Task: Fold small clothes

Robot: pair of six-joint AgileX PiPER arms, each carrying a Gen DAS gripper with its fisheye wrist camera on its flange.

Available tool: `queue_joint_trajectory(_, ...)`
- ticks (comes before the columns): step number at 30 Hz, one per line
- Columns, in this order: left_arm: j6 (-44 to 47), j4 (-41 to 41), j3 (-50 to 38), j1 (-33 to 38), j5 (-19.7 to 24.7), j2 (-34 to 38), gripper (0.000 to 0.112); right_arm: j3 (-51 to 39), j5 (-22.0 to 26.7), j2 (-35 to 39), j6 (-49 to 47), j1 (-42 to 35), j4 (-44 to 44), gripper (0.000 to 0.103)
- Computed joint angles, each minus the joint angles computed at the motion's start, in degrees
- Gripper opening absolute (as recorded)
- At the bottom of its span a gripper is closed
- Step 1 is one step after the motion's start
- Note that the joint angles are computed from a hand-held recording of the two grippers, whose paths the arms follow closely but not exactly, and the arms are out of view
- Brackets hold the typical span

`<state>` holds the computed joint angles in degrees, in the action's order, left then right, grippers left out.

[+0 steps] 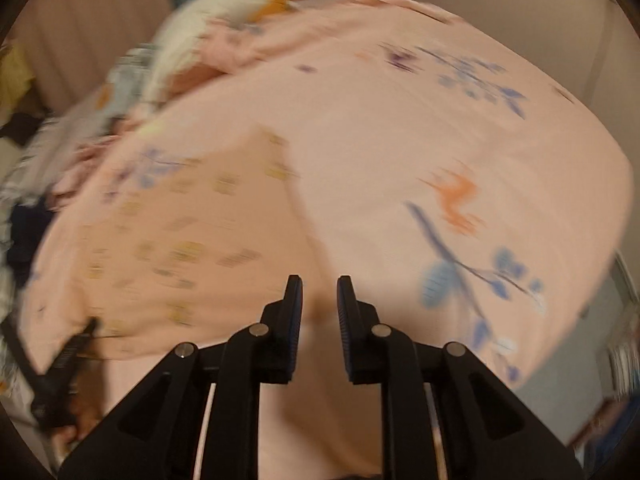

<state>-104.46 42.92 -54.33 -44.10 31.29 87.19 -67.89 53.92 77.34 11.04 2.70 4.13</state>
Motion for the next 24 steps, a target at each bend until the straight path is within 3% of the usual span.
queue_joint_trajectory(5,-7.9,1.9,7.2,4.4,-11.8,-4.2,0.025,-5.3,-4.8,6.7,-3.7,9.5,-2.4,0.020)
queue_joint_trajectory(7,-12.7,5.5,8.3,5.0,-13.9,-4.5,0.025,-8.0,-6.4,11.3,-7.7,10.7,0.6,0.021)
queue_joint_trajectory(11,-13.2,8.2,6.2,2.6,-9.6,-3.0,0.025,-8.5,-6.6,17.0,-17.0,9.4,13.3,0.020)
queue_joint_trajectory(15,-13.4,9.4,4.0,1.0,-5.4,-0.8,0.025,-0.9,-9.6,15.4,-17.8,10.0,16.1,0.019)
queue_joint_trajectory(17,-12.2,8.9,1.3,-0.5,-1.1,1.1,0.025,2.0,-12.9,14.3,-18.6,11.2,15.3,0.019)
queue_joint_trajectory(21,-5.7,6.5,-5.8,-4.2,9.8,6.1,0.025,0.8,-12.8,14.5,-11.7,15.2,6.3,0.020)
queue_joint_trajectory(24,-3.8,5.8,-8.1,-4.6,12.5,7.8,0.025,1.5,-14.1,14.3,-9.2,16.9,2.4,0.020)
